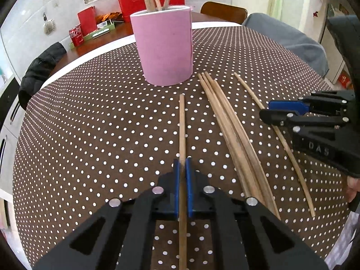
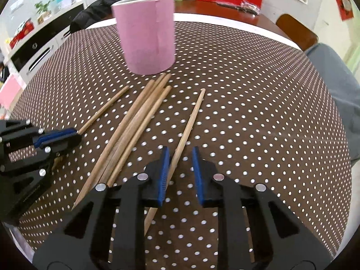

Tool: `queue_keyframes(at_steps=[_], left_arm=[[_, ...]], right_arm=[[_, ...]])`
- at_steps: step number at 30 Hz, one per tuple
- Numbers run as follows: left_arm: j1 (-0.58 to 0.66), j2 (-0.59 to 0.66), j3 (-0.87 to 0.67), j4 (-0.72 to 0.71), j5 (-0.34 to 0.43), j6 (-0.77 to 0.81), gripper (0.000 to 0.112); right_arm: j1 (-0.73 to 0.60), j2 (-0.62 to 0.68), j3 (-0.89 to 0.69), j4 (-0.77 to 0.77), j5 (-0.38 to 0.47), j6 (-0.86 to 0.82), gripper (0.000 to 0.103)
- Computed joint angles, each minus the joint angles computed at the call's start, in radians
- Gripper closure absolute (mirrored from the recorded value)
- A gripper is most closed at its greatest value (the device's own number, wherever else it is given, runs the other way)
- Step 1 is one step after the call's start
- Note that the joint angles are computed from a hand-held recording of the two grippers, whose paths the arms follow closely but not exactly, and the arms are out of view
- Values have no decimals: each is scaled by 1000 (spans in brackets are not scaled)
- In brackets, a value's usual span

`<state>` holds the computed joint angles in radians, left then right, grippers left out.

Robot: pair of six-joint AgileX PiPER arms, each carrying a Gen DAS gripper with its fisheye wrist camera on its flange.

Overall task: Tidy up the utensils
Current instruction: 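Pinch a chopstick with the left tool while the right tool pinches another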

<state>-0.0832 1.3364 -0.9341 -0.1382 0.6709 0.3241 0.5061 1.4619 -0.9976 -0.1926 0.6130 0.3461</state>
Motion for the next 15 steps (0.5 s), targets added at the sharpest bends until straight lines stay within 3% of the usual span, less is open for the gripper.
queue_keyframes(at_steps=[5,8,15], left_arm=[[-5,19,-12,44,-3,-38,106],[12,20,-7,0,-13,8,106],[159,-50,61,-302,-16,235,107]], right_arm=[[-3,33,-43,5,18,-23,82],[-15,24,-28,29,-5,-59,94],[-155,-81,101,442,-103,-426,97]])
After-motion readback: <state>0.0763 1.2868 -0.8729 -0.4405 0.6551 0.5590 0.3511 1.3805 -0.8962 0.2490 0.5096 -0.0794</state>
